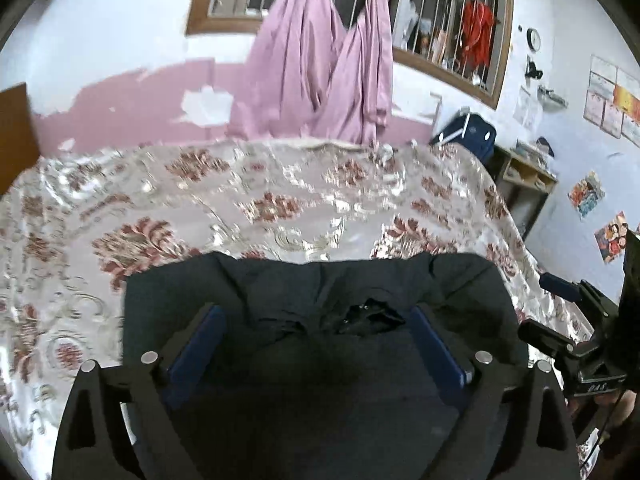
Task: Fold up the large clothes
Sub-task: 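Release the folded jacket and raise both grippers above it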
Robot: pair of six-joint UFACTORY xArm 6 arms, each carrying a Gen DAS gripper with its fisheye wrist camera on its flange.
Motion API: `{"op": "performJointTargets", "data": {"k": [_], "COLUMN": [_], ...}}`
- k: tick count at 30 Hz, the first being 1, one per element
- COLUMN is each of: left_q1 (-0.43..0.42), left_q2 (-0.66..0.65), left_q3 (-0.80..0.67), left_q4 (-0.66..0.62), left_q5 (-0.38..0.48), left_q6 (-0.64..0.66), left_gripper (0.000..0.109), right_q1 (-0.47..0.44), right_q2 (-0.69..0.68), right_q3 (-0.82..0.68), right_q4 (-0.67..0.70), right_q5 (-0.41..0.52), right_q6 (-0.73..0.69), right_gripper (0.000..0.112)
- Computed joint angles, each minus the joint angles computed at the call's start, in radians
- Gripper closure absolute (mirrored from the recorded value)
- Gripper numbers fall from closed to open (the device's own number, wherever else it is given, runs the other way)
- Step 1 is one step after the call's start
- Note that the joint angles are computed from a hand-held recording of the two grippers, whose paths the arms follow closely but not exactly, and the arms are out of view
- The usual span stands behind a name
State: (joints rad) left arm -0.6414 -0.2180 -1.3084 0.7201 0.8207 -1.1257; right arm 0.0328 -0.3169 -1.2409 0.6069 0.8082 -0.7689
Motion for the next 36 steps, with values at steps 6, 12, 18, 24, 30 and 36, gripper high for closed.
{"op": "performJointTargets", "data": {"k": [6,12,18,24,30,36], "left_q1": [-0.169,-0.354,-0.558,-0.742,-0.908,-1.037], "left_q2": [-0.100,-0.159,-0.174,-0.154,-0.108,-0.058], "left_q3": [0.005,-0.013,-0.049,-0.093,-0.148,-0.195], "left_q4": [0.162,0.269,0.369,0.430,0.478,0.508], "left_q5": [0.180,0.350,0.567,0.766,0.943,1.077], "left_q6": [-0.082,-0.150,-0.225,-0.270,-0.296,-0.328], "left_gripper": [0.007,0.006,0.006,0.006,0.006,0.006], "right_q1": [-0.060,-0.120,-0.199,-0.333,-0.540,-0.882], "right_q2": [-0.096,-0.218,-0.346,-0.449,-0.528,-0.587], "right_q3": [0.010,0.057,0.089,0.090,0.084,0.078], "right_q4": [0.032,0.073,0.122,0.218,0.345,0.530], "right_q5": [0.066,0.129,0.223,0.370,0.557,0.852], "right_q6": [0.062,0.044,-0.005,-0.058,-0.139,-0.246], "right_gripper": [0.011,0.011,0.011,0.011,0.011,0.011]}}
